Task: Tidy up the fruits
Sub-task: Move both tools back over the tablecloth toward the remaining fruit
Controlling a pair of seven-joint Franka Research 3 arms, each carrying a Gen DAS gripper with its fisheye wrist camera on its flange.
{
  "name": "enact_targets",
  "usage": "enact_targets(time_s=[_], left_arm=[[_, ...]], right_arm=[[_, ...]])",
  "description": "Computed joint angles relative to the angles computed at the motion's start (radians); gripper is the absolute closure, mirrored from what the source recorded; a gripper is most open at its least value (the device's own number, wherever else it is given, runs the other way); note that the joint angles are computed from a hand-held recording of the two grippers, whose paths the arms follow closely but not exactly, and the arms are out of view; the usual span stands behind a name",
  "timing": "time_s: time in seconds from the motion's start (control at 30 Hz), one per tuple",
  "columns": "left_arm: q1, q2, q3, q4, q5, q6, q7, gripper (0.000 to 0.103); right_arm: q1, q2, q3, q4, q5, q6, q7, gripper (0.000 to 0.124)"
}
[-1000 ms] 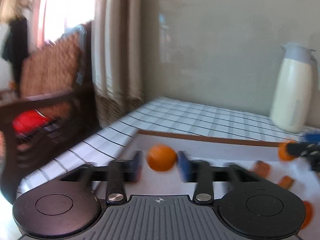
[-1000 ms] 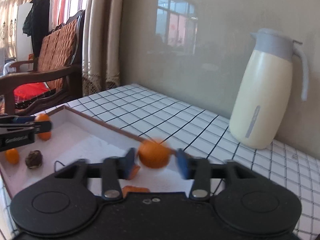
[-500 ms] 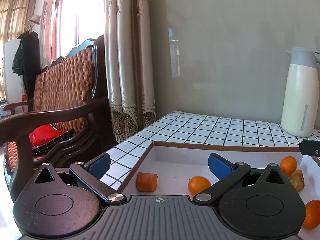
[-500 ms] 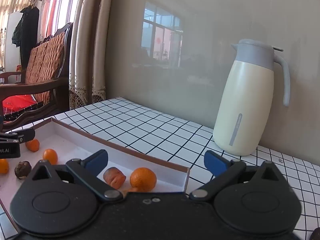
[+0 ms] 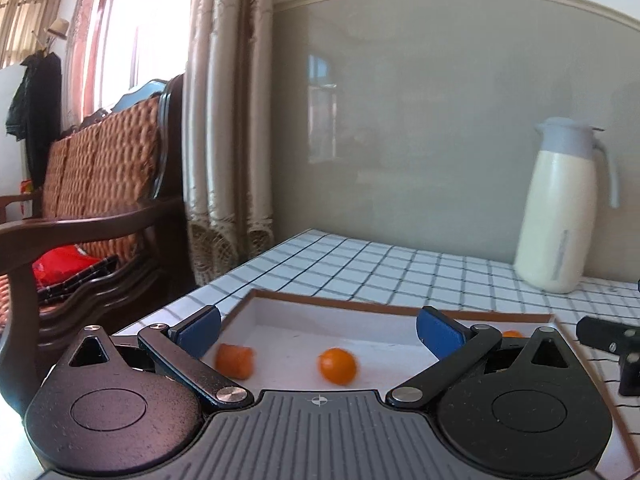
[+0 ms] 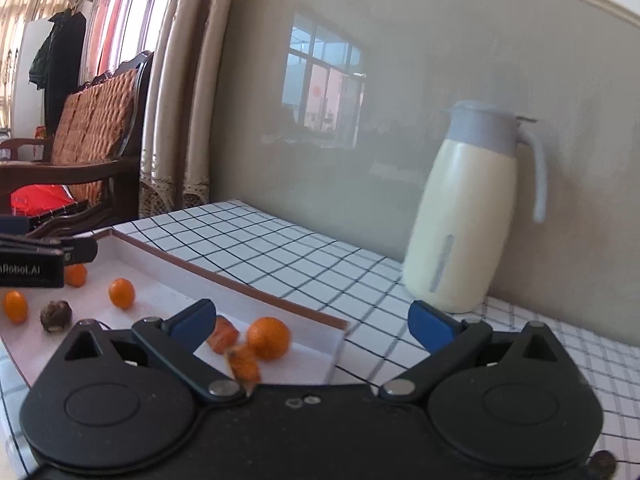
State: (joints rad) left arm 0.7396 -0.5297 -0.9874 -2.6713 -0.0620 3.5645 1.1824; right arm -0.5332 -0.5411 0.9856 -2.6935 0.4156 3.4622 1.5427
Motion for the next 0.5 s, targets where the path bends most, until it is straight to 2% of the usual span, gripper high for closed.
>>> enact_targets(time_s=[0.17, 0.4, 0.5], left_arm=[[-0.034, -0.011, -0.026, -0.004, -0.014, 0.054, 0.013, 0.000], [-0.022, -0.062, -0.123, 0.033, -0.015, 0.041, -0.012, 0.000], [-0.027, -0.069, -0.142, 0.049, 0.018, 0.033, -0.053, 0.000]], right_arm=[[0.036, -0.073, -0.061, -0.063, 0.012, -0.024, 0.015, 0.027], [0.072, -0.155, -0.163, -0.156, -0.017, -0.047, 0.044, 0.027], [0.078, -0.190, -0.195, -0.192, -0.036, -0.059, 0.051, 0.027]])
